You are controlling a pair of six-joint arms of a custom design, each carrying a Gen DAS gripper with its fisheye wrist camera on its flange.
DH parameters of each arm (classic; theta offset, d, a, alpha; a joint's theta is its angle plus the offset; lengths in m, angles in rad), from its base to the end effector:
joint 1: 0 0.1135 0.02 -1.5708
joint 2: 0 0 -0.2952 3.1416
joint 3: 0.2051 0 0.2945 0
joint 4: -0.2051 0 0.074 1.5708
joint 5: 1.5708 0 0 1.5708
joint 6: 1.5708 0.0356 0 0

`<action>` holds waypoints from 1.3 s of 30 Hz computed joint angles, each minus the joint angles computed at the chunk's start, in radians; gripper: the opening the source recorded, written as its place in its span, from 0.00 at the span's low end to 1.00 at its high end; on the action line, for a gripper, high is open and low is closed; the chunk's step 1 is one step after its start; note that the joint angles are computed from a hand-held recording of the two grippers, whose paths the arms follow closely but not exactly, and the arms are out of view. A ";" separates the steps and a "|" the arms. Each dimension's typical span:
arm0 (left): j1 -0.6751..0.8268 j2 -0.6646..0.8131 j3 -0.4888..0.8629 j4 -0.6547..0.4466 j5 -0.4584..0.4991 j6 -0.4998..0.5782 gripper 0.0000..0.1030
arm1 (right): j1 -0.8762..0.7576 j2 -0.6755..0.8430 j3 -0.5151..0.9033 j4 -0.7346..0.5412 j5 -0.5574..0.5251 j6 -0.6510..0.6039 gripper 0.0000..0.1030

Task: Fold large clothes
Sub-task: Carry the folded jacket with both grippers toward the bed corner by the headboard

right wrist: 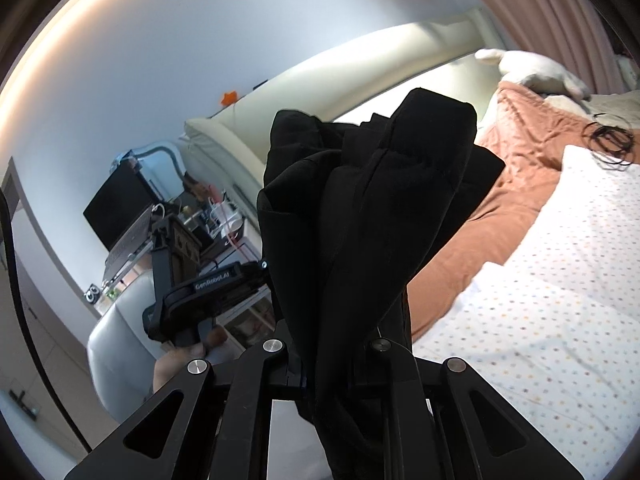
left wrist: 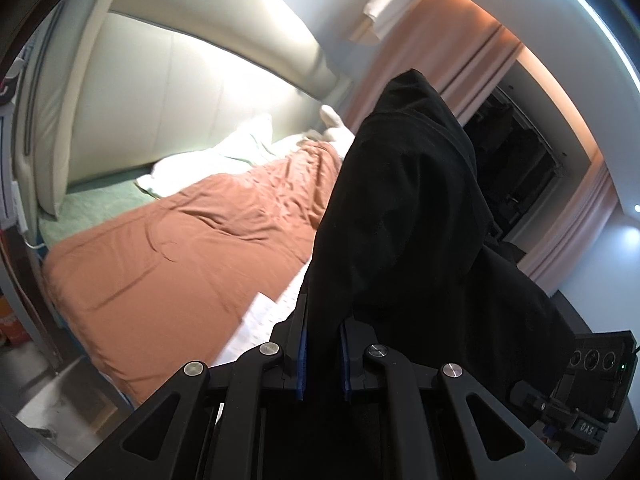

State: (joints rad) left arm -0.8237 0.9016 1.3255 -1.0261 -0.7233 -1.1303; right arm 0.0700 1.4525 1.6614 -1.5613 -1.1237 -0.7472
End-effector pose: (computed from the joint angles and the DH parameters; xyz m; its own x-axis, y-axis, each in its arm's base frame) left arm 0.1246 -0.0999 0.4613 -0.3264 -0.6455 -0.6905 -0.2717 0.7637 -0.5856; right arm 0.2712 0.0512 0.4378 -0.5614 -0.3339 -0.7572 -0.8270 0.2600 0.4985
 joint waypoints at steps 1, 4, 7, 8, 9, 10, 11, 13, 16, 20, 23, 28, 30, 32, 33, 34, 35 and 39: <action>0.025 -0.021 -0.007 -0.014 0.009 0.006 0.11 | 0.040 -0.014 -0.025 0.058 0.009 0.058 0.13; 0.150 -0.080 -0.024 -0.035 0.076 0.064 0.11 | 0.158 -0.043 -0.091 0.217 0.037 0.209 0.13; 0.241 -0.113 -0.021 -0.075 0.115 0.100 0.11 | 0.248 -0.043 -0.129 0.327 0.056 0.315 0.13; 0.291 -0.124 -0.019 -0.084 0.143 0.125 0.11 | 0.273 -0.039 -0.140 0.356 0.057 0.342 0.13; 0.321 -0.131 -0.018 -0.093 0.157 0.139 0.11 | 0.304 -0.036 -0.156 0.396 0.060 0.379 0.13; 0.350 -0.136 -0.017 -0.103 0.169 0.151 0.11 | 0.332 -0.029 -0.169 0.432 0.062 0.412 0.13; 0.329 -0.131 -0.007 -0.127 0.142 0.132 0.11 | 0.352 -0.022 -0.178 0.458 0.063 0.436 0.13; 0.394 -0.141 -0.001 -0.151 0.173 0.165 0.11 | 0.388 -0.007 -0.195 0.505 0.058 0.479 0.13; 0.536 -0.141 -0.014 -0.138 0.257 0.248 0.11 | 0.424 0.036 -0.211 0.555 0.038 0.520 0.13; 0.735 -0.127 -0.058 -0.082 0.397 0.375 0.11 | 0.441 0.115 -0.221 0.608 0.025 0.553 0.13; 0.828 -0.088 -0.103 -0.026 0.472 0.427 0.11 | 0.441 0.194 -0.207 0.637 0.035 0.560 0.13; 0.951 -0.002 -0.194 0.104 0.584 0.469 0.11 | 0.427 0.356 -0.136 0.673 0.072 0.560 0.13; 0.970 0.049 -0.214 0.153 0.598 0.483 0.11 | 0.416 0.420 -0.097 0.669 0.080 0.542 0.13; 0.988 0.098 -0.217 0.186 0.612 0.497 0.10 | 0.403 0.477 -0.059 0.654 0.072 0.518 0.13; 0.998 0.127 -0.216 0.203 0.620 0.503 0.10 | 0.401 0.500 -0.042 0.657 0.071 0.517 0.13; 1.010 0.151 -0.215 0.218 0.628 0.512 0.10 | 0.395 0.523 -0.027 0.656 0.068 0.511 0.13; 1.017 0.180 -0.210 0.231 0.630 0.518 0.10 | 0.388 0.553 -0.006 0.654 0.061 0.508 0.13; 1.040 0.279 -0.191 0.282 0.626 0.533 0.10 | 0.372 0.642 0.050 0.689 0.041 0.536 0.13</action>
State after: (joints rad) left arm 0.2159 1.1809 1.1348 -0.7438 -0.0976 -0.5973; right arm 0.4424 2.0950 1.7115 -0.8725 -1.0825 -0.2108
